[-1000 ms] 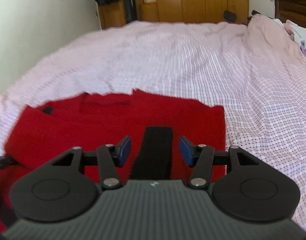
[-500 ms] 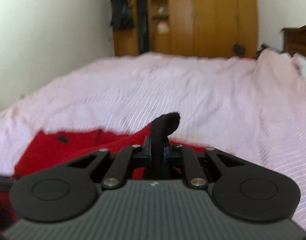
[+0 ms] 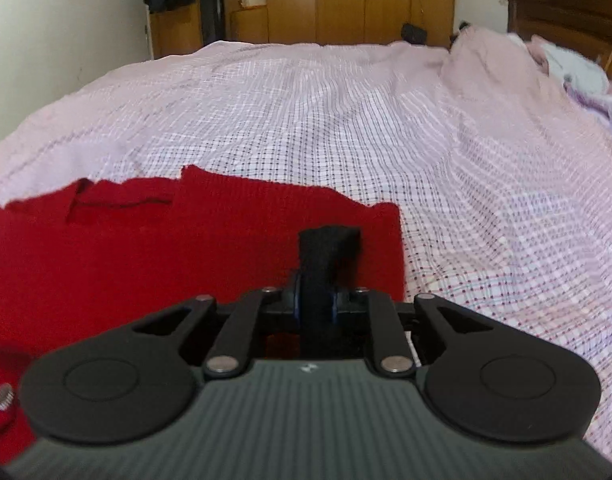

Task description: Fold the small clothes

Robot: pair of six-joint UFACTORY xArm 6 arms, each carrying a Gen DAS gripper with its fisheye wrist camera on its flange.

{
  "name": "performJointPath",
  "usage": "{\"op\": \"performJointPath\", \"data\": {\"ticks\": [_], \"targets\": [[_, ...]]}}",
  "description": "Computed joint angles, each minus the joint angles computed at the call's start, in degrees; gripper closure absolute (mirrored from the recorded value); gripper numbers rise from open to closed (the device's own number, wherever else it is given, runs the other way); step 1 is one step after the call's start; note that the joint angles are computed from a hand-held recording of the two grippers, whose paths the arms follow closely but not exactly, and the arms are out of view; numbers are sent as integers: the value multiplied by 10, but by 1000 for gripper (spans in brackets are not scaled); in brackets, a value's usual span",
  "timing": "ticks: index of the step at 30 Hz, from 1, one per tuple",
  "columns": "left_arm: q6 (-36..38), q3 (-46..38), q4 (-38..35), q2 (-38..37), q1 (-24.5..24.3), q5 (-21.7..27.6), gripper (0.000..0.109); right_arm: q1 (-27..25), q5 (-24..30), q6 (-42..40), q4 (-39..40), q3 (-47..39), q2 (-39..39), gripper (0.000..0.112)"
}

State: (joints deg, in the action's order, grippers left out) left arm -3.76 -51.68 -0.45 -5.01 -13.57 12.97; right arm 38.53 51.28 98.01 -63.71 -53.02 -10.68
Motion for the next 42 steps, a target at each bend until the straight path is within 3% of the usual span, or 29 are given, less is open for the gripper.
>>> {"op": "performJointPath", "data": {"ticks": [8,19,28,36,37,39,42], "targets": [[27,18,-13,-47,4,39,48,52,42,0,10,19,-71,68],[132,121,-70,-213,5,82,48,216,108,-16,25,36,-151,66],[204,217,-109,-376,-6,154,48,358,205,20,25,6,-107,66],[222,294,-102,-504,-28,211,40,429,237,65,48,-7,-66,66],[223,301,-100,-517,-30,219,40,435,240,72,51,-8,-62,65],[229,314,-105,-548,-33,241,40,446,246,81,55,-11,-52,49],[240,333,-110,-589,-34,274,40,463,261,83,57,-19,-36,47]]}}
